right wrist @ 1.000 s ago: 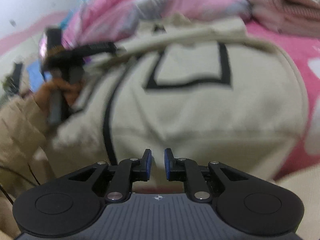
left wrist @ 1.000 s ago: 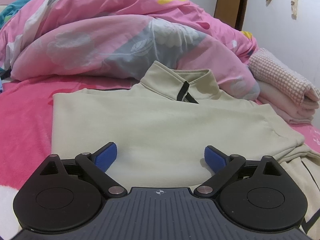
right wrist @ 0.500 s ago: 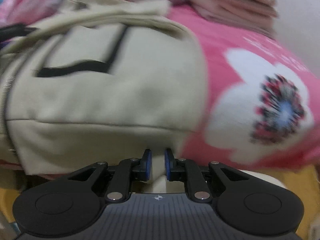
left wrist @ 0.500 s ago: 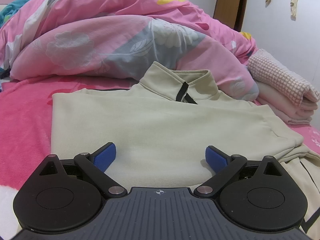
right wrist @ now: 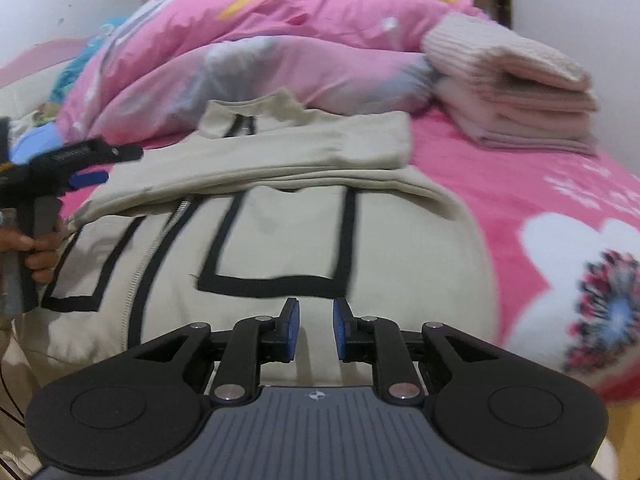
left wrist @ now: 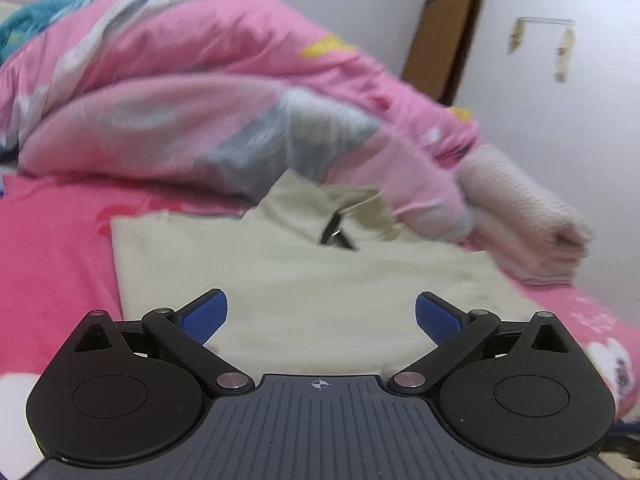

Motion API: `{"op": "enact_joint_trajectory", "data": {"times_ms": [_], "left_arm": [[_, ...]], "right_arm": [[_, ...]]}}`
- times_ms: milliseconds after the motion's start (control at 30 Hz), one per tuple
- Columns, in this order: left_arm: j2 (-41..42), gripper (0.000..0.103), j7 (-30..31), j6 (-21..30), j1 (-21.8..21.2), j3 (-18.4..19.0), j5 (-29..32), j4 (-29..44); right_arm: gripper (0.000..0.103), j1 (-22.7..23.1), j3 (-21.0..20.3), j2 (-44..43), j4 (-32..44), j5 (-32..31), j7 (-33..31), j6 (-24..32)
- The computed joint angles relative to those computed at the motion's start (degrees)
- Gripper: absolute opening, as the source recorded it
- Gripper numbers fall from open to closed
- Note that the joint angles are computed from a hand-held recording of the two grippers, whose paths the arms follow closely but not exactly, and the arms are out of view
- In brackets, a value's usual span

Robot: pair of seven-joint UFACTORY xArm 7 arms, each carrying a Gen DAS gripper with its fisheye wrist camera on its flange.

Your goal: Fold clothes

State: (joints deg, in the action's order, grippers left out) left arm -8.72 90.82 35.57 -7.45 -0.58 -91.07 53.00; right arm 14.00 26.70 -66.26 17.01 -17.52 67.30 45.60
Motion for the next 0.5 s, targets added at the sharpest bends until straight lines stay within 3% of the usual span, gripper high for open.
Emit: {"op": "enact_joint_trajectory", "data": {"times_ms": [67,233,400,500], "left_arm": [[-3.4,0.102,0.7,4.4,0.9,1.5,1.8,-2.6],[-10.7,0.103,2.7,11.8,1.5,4.4,5.7,-9.9],[-14.7,0.102,2.8,15.0,-0.6,4.3,9.5,-14.2],[-15.7,0.103,4.6,14.8,-2.5,3.2,11.7,-15.6]], "right_arm": [[0.019,-1.3,-0.6,1.4,-1.3,-0.8,0.5,-5.2],[0.022,-2.0,0.0,0.9,-4.5,-1.1,2.6,-10.7],[0.022,1.6,-0.7,-3.7,-6.4,0.3,2.0,-7.8],[0.022,6.0,-2.6,-7.4,-7.2,0.9,-2.3,-3.8]]}}
